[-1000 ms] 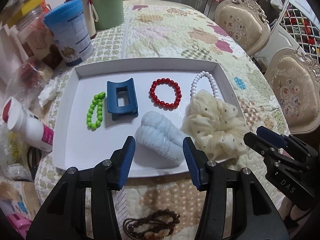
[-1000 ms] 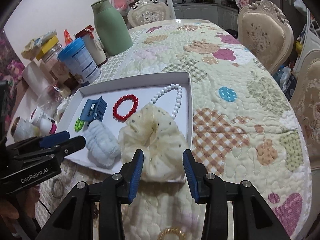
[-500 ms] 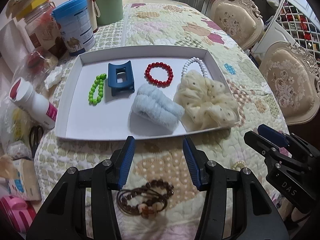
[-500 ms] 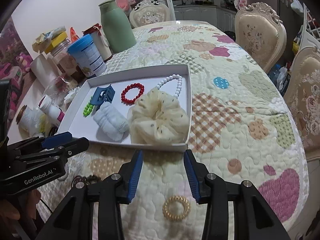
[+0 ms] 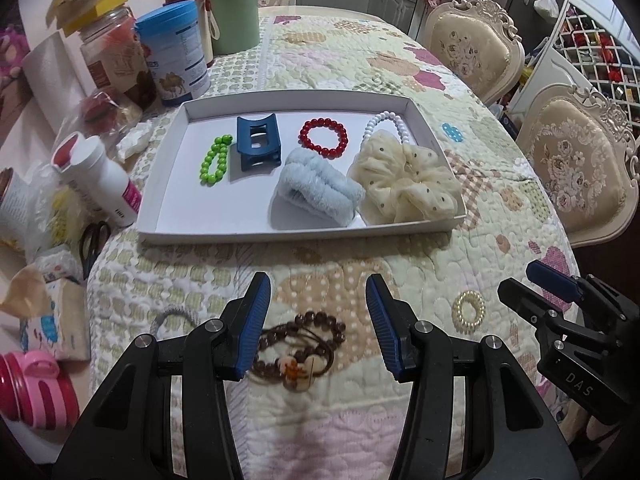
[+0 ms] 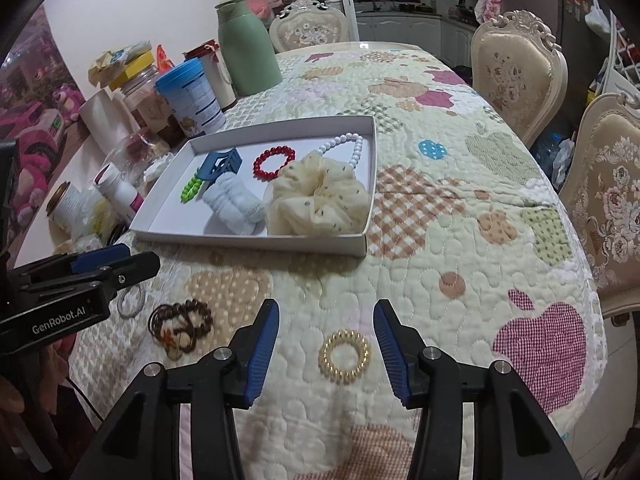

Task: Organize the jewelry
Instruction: 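Withdraw both tools from the tray toward the remaining hair ties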

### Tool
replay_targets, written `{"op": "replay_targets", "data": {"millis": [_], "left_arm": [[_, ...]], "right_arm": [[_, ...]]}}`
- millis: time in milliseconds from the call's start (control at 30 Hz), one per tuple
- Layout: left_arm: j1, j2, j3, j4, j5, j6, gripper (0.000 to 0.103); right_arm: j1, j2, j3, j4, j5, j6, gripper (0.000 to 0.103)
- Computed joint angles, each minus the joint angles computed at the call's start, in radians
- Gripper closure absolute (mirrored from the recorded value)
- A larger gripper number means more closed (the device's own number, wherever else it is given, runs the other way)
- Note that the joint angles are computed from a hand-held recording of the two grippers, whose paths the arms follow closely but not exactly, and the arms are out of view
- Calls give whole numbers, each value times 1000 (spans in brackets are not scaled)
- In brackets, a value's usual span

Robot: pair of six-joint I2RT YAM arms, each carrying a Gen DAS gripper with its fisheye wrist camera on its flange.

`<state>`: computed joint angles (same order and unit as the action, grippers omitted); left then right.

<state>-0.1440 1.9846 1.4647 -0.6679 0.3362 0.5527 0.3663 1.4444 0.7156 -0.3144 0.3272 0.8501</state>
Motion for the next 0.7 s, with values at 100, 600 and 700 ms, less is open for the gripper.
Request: {"op": "replay_targets", "data": {"millis": [100,600,700], "left_arm": [[13,-24,-30,5,1,8,53],[75,-86,-116,26,-3,28,49],[82,-83,-120,27,-7,31,49]], "right_arm": [[24,-21,-15,-11,10,11,54],[82,-59,-64,-31,20,54,50],[84,-58,-73,-27,14,58,50]]}}
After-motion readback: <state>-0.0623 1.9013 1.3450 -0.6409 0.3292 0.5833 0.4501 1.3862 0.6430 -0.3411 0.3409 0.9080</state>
